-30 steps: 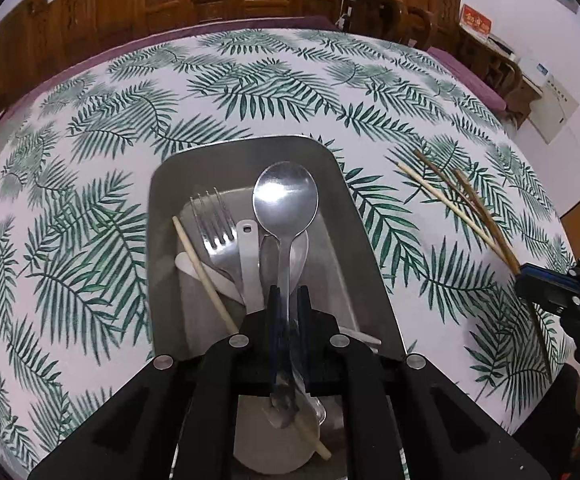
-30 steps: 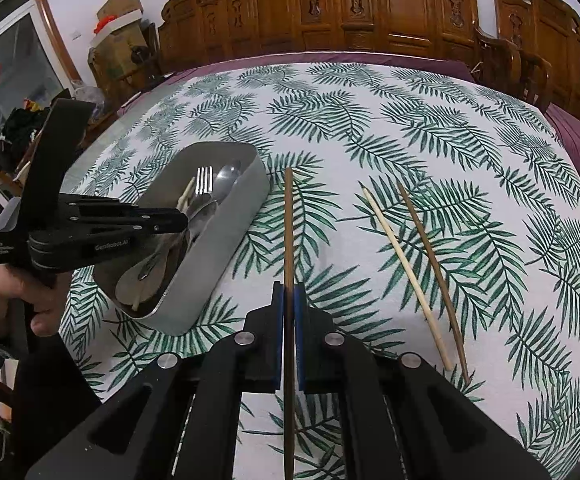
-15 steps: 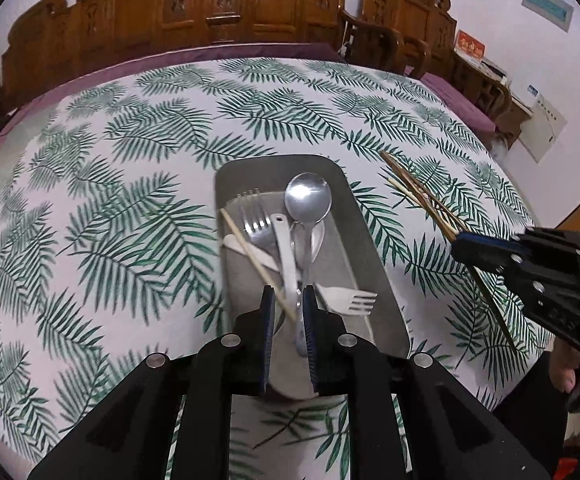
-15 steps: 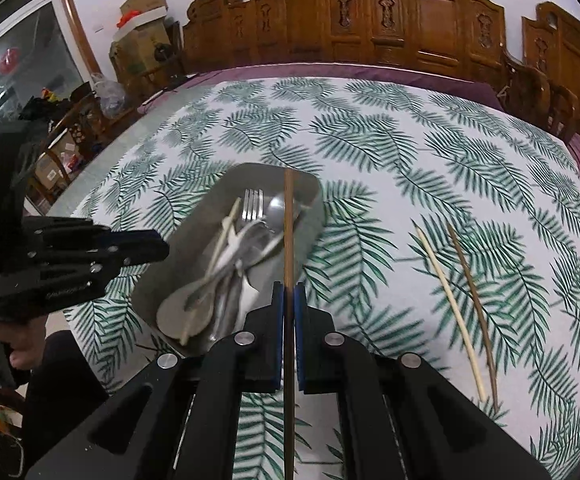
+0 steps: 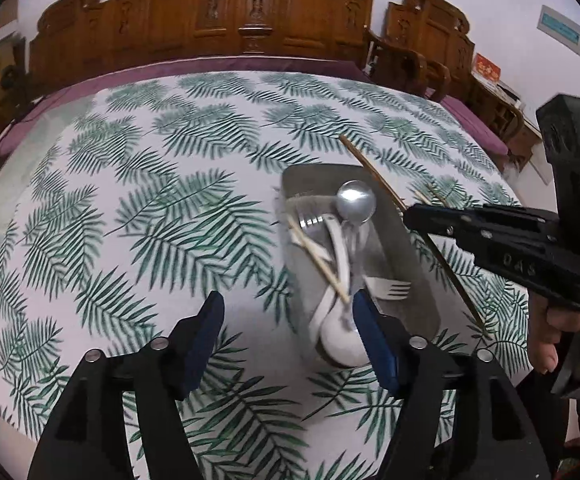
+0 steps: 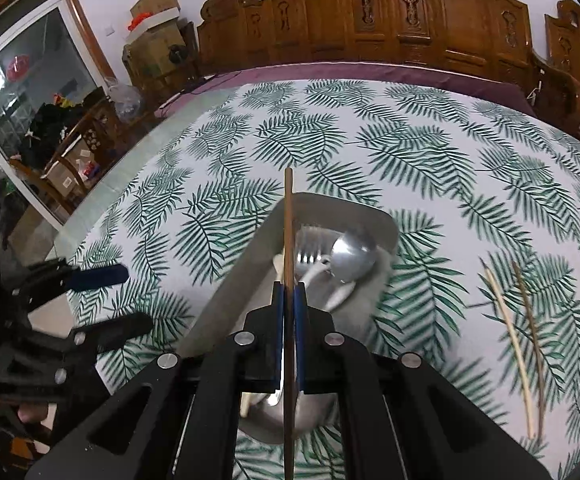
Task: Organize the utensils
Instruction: 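Lower the steel spoon into the tray and open the left tool, then lower the wooden chopstick into the tray and open the right tool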
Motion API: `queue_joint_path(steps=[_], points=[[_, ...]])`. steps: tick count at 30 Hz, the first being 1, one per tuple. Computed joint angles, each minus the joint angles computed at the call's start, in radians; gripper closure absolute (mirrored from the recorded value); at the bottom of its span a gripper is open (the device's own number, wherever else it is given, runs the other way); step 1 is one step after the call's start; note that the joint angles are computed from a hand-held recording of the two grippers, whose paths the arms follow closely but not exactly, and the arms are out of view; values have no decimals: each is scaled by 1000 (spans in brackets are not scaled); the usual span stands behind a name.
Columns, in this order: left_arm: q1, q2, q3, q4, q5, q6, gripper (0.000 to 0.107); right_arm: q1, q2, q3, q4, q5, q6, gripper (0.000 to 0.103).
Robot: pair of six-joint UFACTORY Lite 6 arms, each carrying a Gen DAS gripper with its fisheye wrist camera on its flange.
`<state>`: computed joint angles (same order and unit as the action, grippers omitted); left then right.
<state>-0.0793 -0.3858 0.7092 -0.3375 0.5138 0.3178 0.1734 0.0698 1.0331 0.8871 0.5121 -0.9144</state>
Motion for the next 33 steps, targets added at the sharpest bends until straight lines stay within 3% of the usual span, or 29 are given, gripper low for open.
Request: queue_joint_path(steps=[9,20,26,33], points=[[79,-40,-23,-17,25,59,40,56,190,142,9,-47,120,97],[86,-52,-15,-21,35,66,40,108,262,118,4,-137,155,96],[53,-49,-4,4,31,20,40,95,223,90,51,-127,71,93],[-37,-40,19,63,15,-86,39,-23,28,-54,95,-97,-101,93]])
